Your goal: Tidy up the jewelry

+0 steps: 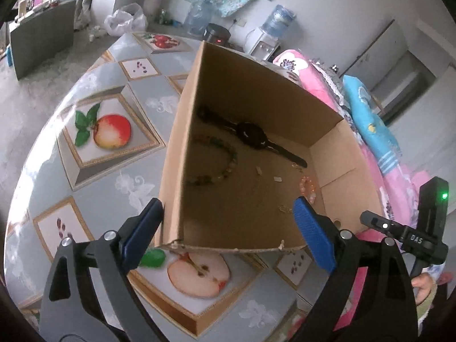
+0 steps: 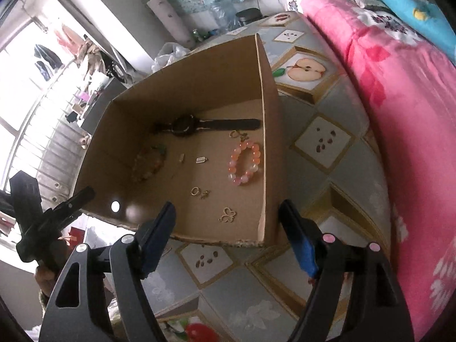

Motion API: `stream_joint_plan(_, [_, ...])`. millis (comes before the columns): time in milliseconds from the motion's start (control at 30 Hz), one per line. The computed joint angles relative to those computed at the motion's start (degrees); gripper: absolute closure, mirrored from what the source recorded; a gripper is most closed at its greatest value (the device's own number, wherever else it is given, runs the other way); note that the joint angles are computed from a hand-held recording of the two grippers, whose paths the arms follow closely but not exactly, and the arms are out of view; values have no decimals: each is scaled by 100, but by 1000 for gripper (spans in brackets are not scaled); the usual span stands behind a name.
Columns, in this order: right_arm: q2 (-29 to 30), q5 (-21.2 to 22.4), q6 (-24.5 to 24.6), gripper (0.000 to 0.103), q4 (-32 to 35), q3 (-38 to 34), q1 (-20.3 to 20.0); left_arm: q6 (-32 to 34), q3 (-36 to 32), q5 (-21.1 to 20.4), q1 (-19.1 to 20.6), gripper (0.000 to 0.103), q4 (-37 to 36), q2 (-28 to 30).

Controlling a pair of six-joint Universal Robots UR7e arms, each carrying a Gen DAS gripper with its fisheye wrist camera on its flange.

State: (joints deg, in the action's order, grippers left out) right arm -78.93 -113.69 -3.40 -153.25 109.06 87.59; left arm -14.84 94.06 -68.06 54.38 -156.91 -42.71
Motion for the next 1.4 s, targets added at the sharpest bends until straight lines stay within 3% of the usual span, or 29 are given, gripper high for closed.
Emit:
stream_joint_plan(200, [-390, 43, 41, 29, 0, 411, 0, 139, 605, -10, -145, 14, -117, -328])
stream_joint_plan(300, [-585, 170, 66, 29, -206, 657, -48, 316, 894, 215, -284, 14, -263, -457])
stream_joint_plan(367, [-646, -236, 8, 28, -498, 781, 142, 585, 1200, 769, -538, 14, -678, -584])
stream_joint_plan(433, [-678, -970, -252, 20, -1080, 1014, 524, 891, 1490, 1288, -786, 13, -1166, -694])
stream_joint_plan(500, [-755, -1192, -522, 10, -1539, 1239, 753, 1027, 1755, 1641, -1004, 12, -1572, -829])
stream_joint_plan(567, [-791, -1288, -637, 7, -1796, 1448, 949, 891, 1926, 1830, -1151, 9, -1667, -952])
stream_joint_plan(767, [-347, -2057, -568, 7, -2055, 1536, 1362, 334, 1981, 2072, -1385, 8, -1108, -998])
stream_joint_plan(933, [137, -2556, -670, 7, -2323, 1438, 1620, 81, 1871, 1821, -1337, 8, -596, -871])
stream_joint_plan(1100, [557, -3123, -862, 7, -2670, 1339, 1754, -361, 1657, 2186, -1398, 8, -77, -617])
stream_joint_plan(1400, [543, -3207, -423, 7, -2327, 1269, 1636, -973, 1463, 2112, -1360, 8, 461, -511])
